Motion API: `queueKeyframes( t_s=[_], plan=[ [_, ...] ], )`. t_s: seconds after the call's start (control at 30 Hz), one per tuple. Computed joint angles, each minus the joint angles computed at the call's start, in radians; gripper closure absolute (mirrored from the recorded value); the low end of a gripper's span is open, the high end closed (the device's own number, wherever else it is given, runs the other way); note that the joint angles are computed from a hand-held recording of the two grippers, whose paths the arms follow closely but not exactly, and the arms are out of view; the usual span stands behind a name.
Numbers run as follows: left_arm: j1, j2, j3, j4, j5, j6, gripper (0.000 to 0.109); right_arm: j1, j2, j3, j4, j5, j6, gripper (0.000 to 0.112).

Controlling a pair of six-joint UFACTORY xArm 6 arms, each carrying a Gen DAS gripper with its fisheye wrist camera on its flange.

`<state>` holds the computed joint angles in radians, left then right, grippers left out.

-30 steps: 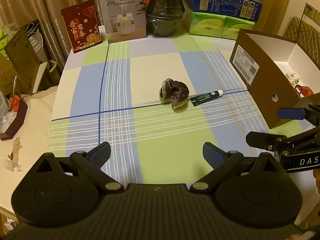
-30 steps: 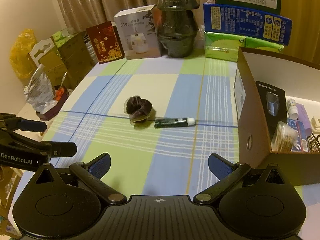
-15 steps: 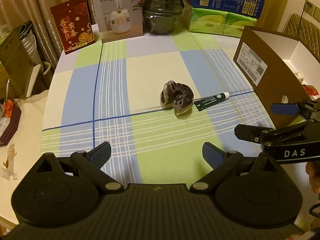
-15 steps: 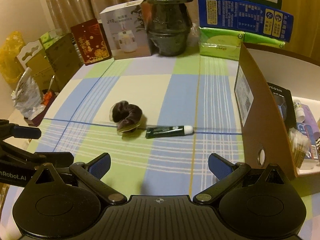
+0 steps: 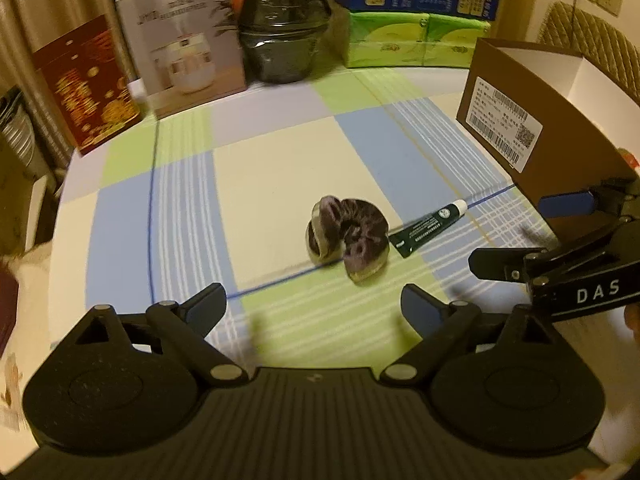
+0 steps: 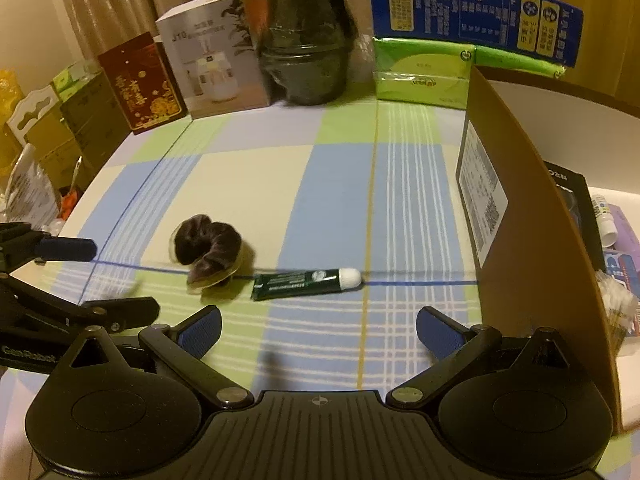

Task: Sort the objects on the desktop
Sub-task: 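Grasp the brown velvet scrunchie with the left tool while the right tool approaches the green tube, then lift the scrunchie with the left tool while the right tool grasps the green ointment tube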

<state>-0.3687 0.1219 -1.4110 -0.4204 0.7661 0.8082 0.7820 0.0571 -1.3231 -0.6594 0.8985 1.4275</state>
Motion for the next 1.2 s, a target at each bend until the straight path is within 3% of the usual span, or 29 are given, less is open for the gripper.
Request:
queueKeyframes(
  t_s=[0.23,0.37,0.53,0.6,0.77,1.2],
  plan=[
    [-0.021,0.094,-0.077,-0.044,0.000,0.159,0.022,-0.034,0.013,0.004,0.021,-0.038,-0.024,0.011],
    [-0.040,0.133,-0.105,-0.075,-0.016,0.232,0.031,-0.047,0.020,0.002,0.027,-0.050,-0.032,0.011],
    [-0.058,0.168,-0.124,-0.077,-0.024,0.264,0.045,-0.061,0.031,-0.001,0.039,-0.058,-0.052,0.011],
    [-0.057,0.180,-0.136,-0.086,-0.012,0.269,0.061,-0.066,0.037,-0.003,0.042,-0.064,-0.060,0.011],
    [-0.045,0.164,-0.111,-0.115,-0.023,0.308,0.077,-0.070,0.067,-0.025,0.051,-0.067,-0.097,0.011],
    [0.052,0.141,-0.106,-0.004,0.002,0.036,0.078,-0.059,0.181,-0.117,0.044,-0.035,-0.160,0.012]
  ],
)
